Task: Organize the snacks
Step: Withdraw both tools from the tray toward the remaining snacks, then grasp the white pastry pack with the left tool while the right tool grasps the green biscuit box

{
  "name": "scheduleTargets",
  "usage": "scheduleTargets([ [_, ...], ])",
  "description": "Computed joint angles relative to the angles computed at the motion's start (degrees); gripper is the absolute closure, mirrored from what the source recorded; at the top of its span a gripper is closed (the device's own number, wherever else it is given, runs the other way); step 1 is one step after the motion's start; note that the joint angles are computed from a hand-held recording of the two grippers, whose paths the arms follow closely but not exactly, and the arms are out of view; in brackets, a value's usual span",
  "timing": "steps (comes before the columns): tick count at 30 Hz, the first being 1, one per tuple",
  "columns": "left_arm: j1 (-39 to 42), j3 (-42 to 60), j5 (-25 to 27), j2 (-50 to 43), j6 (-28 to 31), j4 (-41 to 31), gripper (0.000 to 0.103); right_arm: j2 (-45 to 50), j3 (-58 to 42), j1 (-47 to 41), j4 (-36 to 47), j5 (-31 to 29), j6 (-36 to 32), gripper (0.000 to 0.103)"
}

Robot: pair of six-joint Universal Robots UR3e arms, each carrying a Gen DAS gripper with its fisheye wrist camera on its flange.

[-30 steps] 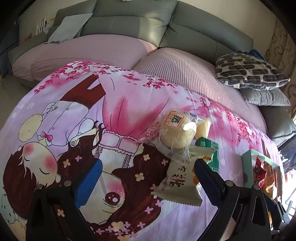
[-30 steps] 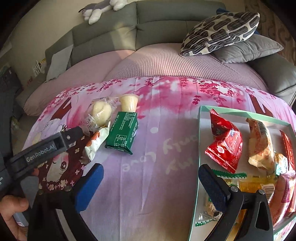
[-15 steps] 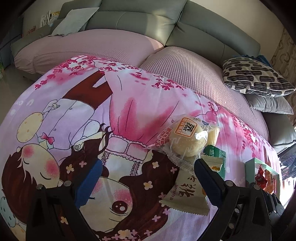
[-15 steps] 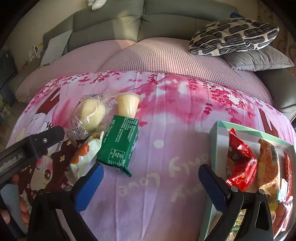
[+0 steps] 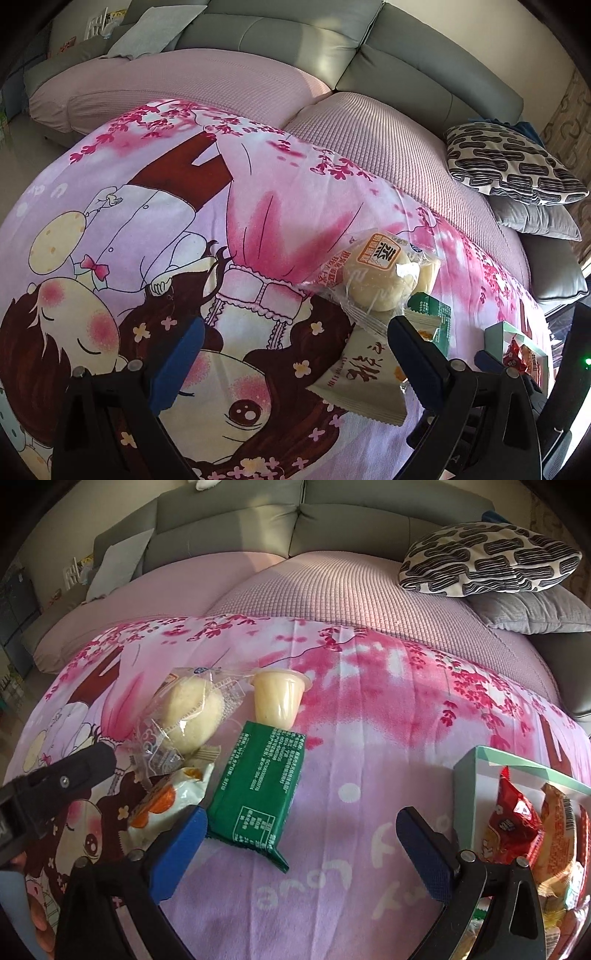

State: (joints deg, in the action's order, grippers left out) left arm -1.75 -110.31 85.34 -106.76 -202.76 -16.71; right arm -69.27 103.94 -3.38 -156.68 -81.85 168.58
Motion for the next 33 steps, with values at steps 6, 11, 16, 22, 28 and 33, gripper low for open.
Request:
scheduleTargets([
  [6, 0.2, 0.2, -0.7, -0.4, 0.4, -0.2, 0.004, 2.7, -2.0, 1.0, 0.1, -0.5, 1.2, 0.0],
  [11, 0.1, 1.0, -1.8, -1.1, 1.1, -1.1, 0.004, 3.0, -1.6, 0.2, -0.7, 0.7, 2.3, 0.006],
  [16, -0.7, 2.2, -3.1, -2.2, 2.1, -2.3, 0.004, 3.1, -1.5, -0.1, -2.1, 1.8, 2.0, 0.022],
  [22, -1.1, 3.2, -4.0, -3.3, 2.7, -3.3, 0.004, 3.3, -1.2, -0.4, -3.2, 3.1, 1.7, 0.047],
  [28, -1.5, 4.6, -5.1, -5.0, 3.3, -4.4, 0.004, 2.1, 0.6, -1.4, -3.6, 3.4, 1.6, 0.056],
  [33, -2.5, 6.1, -4.4, -6.0, 4.0, -5.6, 0.004, -0.8, 4.7, -2.4, -4.5, 3.8, 0.6, 0.057],
])
